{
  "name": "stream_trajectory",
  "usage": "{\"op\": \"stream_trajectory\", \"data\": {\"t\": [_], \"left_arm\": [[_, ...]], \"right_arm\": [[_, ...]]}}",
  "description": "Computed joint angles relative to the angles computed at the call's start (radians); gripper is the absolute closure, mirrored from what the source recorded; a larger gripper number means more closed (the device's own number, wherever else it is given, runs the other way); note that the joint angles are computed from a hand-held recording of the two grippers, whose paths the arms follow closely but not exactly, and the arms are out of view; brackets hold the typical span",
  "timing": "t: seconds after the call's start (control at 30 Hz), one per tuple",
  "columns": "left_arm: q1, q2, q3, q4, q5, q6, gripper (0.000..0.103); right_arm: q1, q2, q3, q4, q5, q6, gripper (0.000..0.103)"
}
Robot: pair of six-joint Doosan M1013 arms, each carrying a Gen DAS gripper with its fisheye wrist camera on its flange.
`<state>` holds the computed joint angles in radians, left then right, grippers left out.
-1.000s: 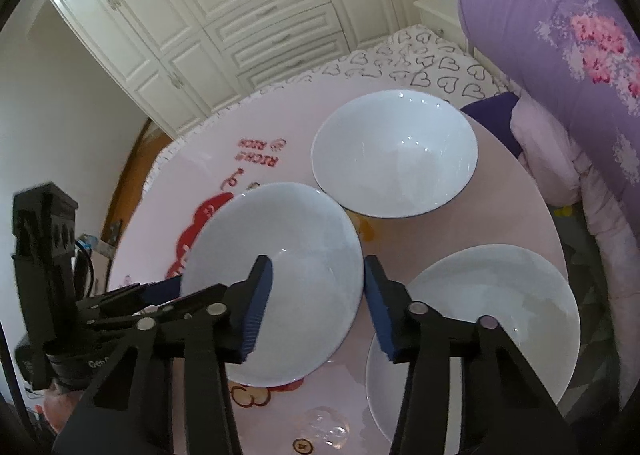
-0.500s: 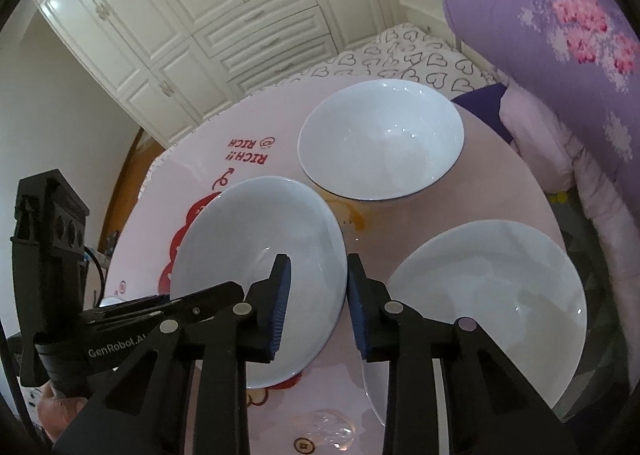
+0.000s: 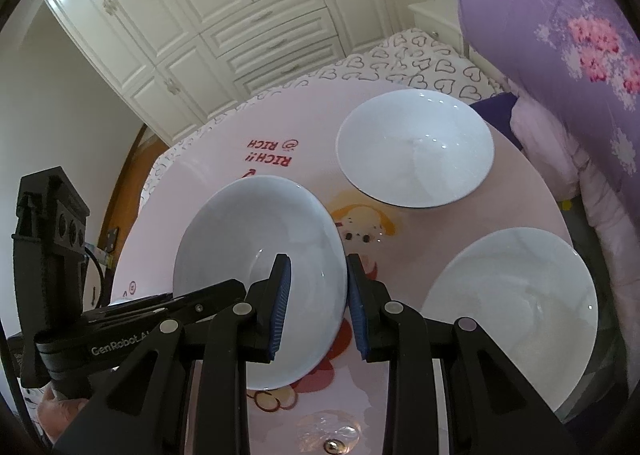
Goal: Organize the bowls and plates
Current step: 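Carry the white bowl with both grippers and lower it beside the plate stack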
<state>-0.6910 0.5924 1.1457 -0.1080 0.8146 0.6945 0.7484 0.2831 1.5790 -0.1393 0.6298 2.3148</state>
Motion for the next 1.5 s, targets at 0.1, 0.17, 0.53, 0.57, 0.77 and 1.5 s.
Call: {"op": "stream_trajectory", "data": {"t": [0.1,0.17,0.53,0.57,0.77,1.5], "left_arm": [[0.002,-0.016,0.018,0.004,-0.009,-0.005,0.085],[0.005,-0.029,0.032,0.006,-0.017,-0.009,0.085],[0.029,-0.125,0.123,0.088,-0.035,-0.082,0.085],[0.032,-0.133,0.131,0.094,-0.035,-0.088,0.085],[0.056,-0.197,0.192,0.145,-0.021,-0.142,0.085],[0.122,-0.238,0.219,0.162,0.101,-0.184,0.085]], "right_arm": [[0.006,0.005,-0.008,0.0,0.002,0.0,0.075],[0.012,0.008,-0.016,-0.004,0.005,-0.001,0.075],[0.048,0.059,-0.117,0.005,0.029,-0.047,0.075],[0.051,0.07,-0.134,0.018,0.032,-0.062,0.075],[0.071,0.126,-0.222,0.058,0.055,-0.12,0.075],[0.1,0.32,-0.469,0.217,0.203,-0.252,0.075]]}}
